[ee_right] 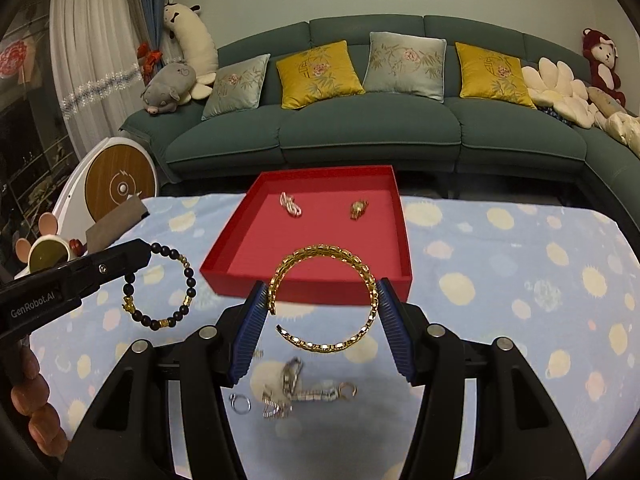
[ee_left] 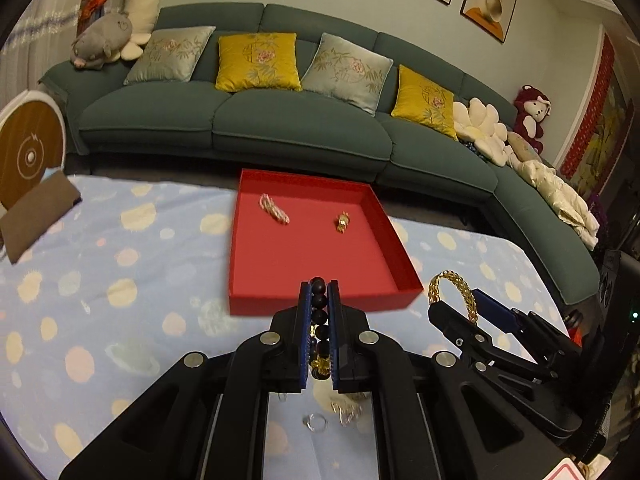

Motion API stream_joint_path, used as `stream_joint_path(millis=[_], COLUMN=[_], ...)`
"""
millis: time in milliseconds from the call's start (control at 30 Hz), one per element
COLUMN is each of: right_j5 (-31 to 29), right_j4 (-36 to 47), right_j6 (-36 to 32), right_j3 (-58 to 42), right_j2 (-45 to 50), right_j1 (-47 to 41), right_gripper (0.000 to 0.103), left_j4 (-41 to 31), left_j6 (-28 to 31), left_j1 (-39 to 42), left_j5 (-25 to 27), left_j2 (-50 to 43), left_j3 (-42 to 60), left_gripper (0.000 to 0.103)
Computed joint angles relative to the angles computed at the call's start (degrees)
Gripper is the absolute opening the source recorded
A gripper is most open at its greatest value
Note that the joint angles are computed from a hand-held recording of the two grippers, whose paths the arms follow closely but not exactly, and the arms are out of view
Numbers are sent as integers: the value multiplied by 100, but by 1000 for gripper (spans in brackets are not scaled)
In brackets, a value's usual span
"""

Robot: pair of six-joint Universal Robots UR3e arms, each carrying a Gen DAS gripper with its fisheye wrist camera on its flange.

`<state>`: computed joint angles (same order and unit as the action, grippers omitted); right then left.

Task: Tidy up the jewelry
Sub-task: 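Carry both bracelets into the red box and open both tools, then lift both open tools out of the red box over the sheet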

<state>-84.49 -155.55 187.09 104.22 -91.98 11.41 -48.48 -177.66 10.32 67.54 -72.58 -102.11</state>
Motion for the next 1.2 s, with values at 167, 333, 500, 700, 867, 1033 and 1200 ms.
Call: stream_joint_path(millis=[167, 333, 500, 700, 867, 1033, 1200], right_j5=[-40, 178, 171, 69, -101, -32, 368], right_j4=[285, 615, 884, 1137, 1114, 382, -64], right_j6=[-126, -9, -42, -106, -181, -83, -117], right_j3=[-1618, -2772, -3524, -4274, -4454, -3518, -2028], right_j2=[1301, 2385, 3231, 4051, 4330, 3766, 2377], right_j1=[-102, -307, -338, -288, -230, -371, -687], right_gripper=[54, 54, 54, 54, 55, 57, 57], left_j4=[445, 454, 506, 579, 643, 1022, 1086], left_j6=[-153, -299, -352, -387, -566, -634, -317], left_j1=[-431, -630, -848, -921, -1012, -873, -454], left_j5=[550, 757, 1172, 1359, 1715, 1657, 1202], left_j2=[-1585, -2977, -4010, -4831, -5161, -4778, -3411], left_j3=[1411, 2578, 3366, 3892, 4082, 3446, 2117], left_gripper=[5, 5, 5, 5, 9, 26, 27])
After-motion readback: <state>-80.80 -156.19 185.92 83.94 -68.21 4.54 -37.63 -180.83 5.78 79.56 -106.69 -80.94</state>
